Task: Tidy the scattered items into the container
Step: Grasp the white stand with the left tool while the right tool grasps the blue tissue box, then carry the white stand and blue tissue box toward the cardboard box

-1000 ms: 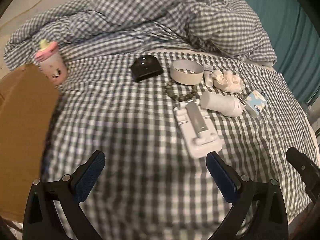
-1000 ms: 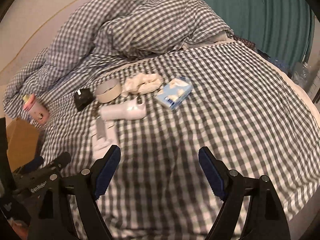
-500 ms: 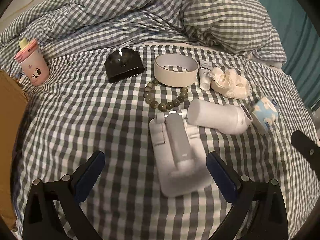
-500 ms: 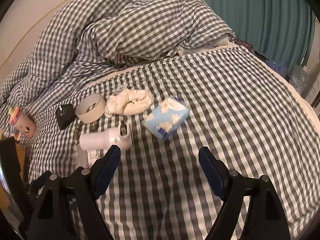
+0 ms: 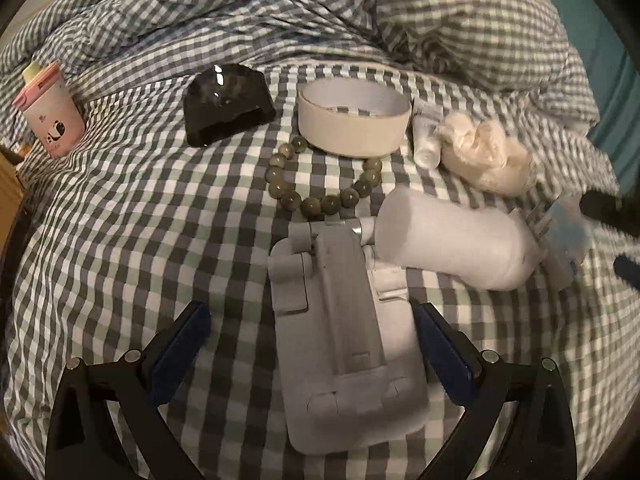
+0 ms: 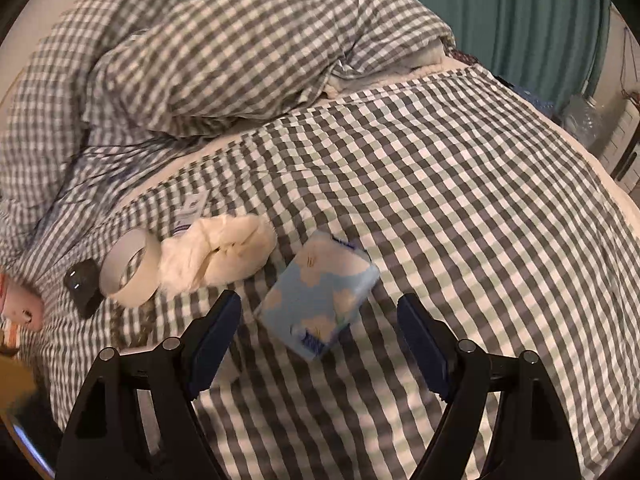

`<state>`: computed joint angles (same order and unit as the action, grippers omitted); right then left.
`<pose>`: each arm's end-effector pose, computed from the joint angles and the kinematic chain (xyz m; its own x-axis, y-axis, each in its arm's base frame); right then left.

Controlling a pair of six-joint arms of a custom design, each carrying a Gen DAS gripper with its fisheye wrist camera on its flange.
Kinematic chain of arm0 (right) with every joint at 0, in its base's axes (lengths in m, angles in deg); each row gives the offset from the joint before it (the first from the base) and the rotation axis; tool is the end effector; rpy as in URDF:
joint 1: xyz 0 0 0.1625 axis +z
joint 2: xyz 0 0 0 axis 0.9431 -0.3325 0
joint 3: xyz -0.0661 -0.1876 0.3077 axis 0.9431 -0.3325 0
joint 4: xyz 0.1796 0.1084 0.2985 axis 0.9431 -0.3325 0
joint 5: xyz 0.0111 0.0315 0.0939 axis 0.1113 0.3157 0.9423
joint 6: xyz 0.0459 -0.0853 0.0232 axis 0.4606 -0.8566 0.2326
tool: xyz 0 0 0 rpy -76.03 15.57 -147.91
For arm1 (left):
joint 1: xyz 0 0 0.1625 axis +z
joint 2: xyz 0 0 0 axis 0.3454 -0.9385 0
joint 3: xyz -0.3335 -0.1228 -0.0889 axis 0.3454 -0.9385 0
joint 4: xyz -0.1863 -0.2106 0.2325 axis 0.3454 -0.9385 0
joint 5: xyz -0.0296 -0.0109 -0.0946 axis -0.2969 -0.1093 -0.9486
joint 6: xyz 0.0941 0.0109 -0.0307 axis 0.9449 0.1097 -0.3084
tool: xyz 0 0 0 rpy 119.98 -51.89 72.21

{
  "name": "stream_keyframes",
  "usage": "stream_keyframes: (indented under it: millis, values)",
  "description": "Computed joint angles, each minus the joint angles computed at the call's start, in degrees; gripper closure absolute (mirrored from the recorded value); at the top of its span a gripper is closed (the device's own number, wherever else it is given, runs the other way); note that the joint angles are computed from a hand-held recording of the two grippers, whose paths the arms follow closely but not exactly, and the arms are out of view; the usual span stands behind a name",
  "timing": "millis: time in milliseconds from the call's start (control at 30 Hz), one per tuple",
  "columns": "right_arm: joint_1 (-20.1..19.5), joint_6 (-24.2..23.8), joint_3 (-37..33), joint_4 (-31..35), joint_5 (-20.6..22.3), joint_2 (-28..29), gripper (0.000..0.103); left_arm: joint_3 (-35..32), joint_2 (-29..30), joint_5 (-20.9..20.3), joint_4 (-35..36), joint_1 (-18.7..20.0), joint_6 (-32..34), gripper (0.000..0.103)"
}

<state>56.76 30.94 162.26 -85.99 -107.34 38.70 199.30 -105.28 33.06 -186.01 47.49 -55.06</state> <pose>0.3318 -0.3592 -0.1153 -0.6886 0.5229 0.5024 0.0003 0.6930 -0.7209 0.0666 -0.3778 0.2355 -0.7045 0.1071 -0.7016 0.4187 0.8609 -0.2890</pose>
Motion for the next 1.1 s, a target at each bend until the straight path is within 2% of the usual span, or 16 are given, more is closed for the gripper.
stream_keyframes:
  millis: [133,233,300,333,367,400,467,567,633,800,1100]
  values:
    - [-3.1,5.4,-2.8,8.3,1.1,0.5,0.023,1.9,2.0,1.6,-6.8,-0.9,2.7,0.0]
    - [-5.4,3.3,-4.0,6.3,2.6,2.4,0.022,2.4,2.2,0.5,-10.0,-0.2,5.0,0.0]
    - [-5.3,1.8,-4.9,6.1,1.3,3.4,0.023,2.2,2.1,0.3,-10.1,-0.2,6.2,0.0]
    - [-5.0,0.7,-4.9,5.3,1.0,3.7,0.028,2.0,1.8,0.0,-9.4,-0.2,6.4,0.002]
    - [-4.7,-1.6,-4.3,2.1,1.2,4.0,0.047,1.9,1.2,-0.9,-8.5,0.0,6.4,0.007]
    - [-4.3,-3.0,-3.5,-0.5,1.5,3.9,0.059,1.7,0.7,-2.0,-7.6,0.2,6.7,0.01]
    - [-3.4,-4.7,-1.5,-4.1,2.1,3.2,0.068,2.0,-1.0,-3.9,-5.8,0.0,7.9,0.031]
    - [-1.9,-7.1,2.0,-10.5,3.4,2.2,0.077,2.4,-2.4,-4.6,-4.1,0.0,8.5,0.033]
    - [-0.2,-6.9,3.7,-12.0,3.4,1.4,0.079,1.8,-4.0,-6.2,-1.4,0.9,7.7,0.033]
    - [3.7,-4.4,5.2,-9.7,3.4,-0.5,0.079,2.3,-10.0,-6.0,5.5,0.5,5.0,0.034]
    - [11.5,1.8,2.1,2.9,4.5,-1.3,0.079,1.0,-24.5,-3.9,20.2,-0.7,1.7,0.034]
